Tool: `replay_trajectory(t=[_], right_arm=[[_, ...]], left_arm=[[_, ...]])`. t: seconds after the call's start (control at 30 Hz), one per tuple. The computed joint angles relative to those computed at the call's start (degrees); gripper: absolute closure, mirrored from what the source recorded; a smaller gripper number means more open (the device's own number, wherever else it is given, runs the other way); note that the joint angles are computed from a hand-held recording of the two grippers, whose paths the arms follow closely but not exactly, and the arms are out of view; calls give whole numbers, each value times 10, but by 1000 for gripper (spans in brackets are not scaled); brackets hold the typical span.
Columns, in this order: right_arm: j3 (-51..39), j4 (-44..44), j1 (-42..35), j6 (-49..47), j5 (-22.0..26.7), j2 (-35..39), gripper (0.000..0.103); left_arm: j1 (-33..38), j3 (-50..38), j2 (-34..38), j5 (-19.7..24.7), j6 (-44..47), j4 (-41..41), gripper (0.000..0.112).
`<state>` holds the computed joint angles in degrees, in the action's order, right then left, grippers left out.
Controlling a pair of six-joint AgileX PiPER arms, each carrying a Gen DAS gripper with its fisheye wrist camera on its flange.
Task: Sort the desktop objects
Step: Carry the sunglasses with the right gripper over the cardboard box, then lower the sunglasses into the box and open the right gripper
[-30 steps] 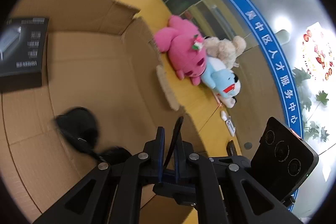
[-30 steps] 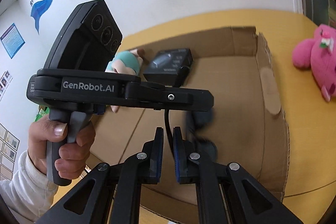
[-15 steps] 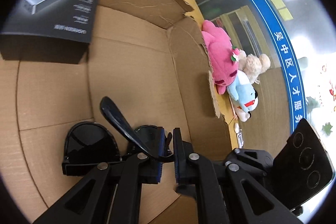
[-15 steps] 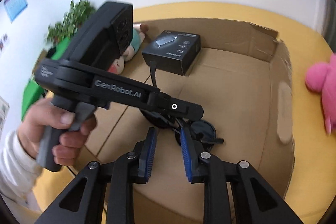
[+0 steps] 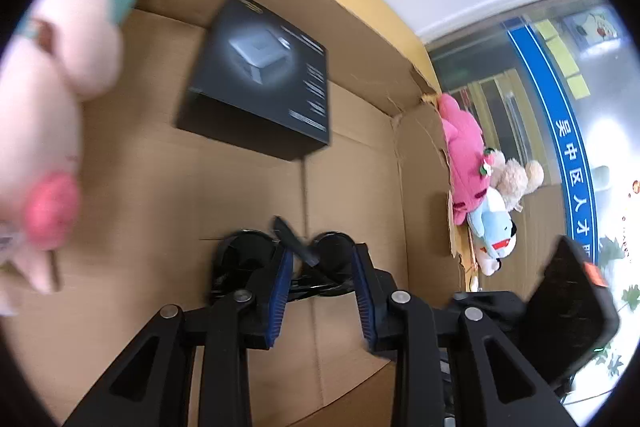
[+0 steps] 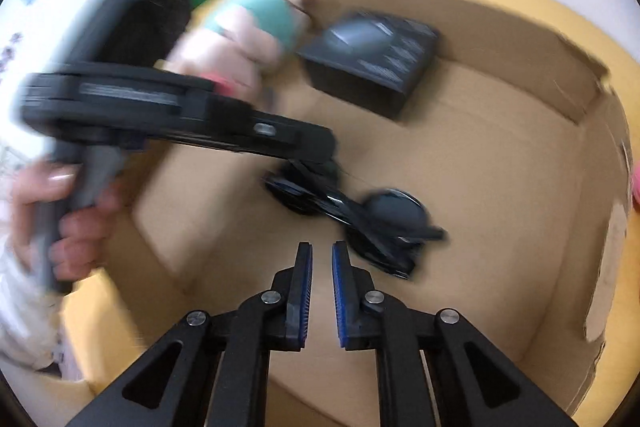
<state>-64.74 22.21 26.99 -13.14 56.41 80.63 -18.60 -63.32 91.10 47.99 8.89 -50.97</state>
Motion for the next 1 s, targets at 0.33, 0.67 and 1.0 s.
replay_trajectory(t=[0.33,0.67,1.0], right_arm=[[-131,-34,7,-110,48,67,92],[-112,-2,23,-115,44,129,94],[-143,-46,28,-121,92,107,62]], left_arm=[[51,38,-71,4,-15,33,83],[74,56,-79,9,10,17,83],[63,63,-90,7,6,16,83]])
